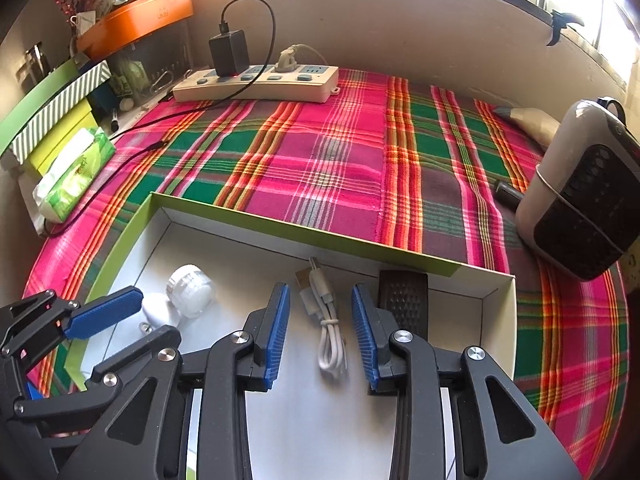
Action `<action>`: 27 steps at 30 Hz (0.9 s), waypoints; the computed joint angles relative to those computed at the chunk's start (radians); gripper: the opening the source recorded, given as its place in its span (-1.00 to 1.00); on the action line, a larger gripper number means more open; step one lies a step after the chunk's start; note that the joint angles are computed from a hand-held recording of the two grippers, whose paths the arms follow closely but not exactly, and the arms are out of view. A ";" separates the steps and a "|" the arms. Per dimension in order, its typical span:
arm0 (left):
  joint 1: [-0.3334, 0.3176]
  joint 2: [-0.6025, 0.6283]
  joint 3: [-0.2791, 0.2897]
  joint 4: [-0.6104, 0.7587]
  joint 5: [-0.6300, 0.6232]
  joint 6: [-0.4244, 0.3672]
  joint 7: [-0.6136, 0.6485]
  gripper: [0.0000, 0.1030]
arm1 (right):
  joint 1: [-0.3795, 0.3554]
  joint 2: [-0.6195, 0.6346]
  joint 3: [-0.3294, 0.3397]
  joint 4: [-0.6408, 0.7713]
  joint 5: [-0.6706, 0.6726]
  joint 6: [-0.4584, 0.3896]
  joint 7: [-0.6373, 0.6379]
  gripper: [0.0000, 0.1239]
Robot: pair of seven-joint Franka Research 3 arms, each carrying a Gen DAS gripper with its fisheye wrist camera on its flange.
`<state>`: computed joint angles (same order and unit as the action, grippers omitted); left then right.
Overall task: Organize objects
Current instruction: 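Open the left tool to drop the mushroom hook while the right tool releases the cable, then withdraw both open tools from the box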
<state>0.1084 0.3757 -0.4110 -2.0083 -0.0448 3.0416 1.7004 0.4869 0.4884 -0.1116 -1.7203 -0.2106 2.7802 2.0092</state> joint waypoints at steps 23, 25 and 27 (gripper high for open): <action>0.191 -0.139 -0.194 -0.185 -0.175 0.097 0.113 -0.32 | 0.098 -0.196 -0.099 -0.265 -0.257 0.143 0.319 -0.46; 0.206 -0.160 -0.210 -0.210 -0.200 0.108 0.122 -0.32 | 0.092 -0.217 -0.094 -0.295 -0.295 0.161 0.362 -0.46; 0.274 -0.170 -0.285 -0.229 -0.251 0.118 0.170 -0.32 | 0.090 -0.238 -0.094 -0.321 -0.342 0.169 0.411 -0.46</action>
<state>0.3825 0.2059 -0.6965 -2.2369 -0.2961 3.1593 1.8704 0.5765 0.2508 -0.2060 -2.0413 -0.5527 2.9494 2.4201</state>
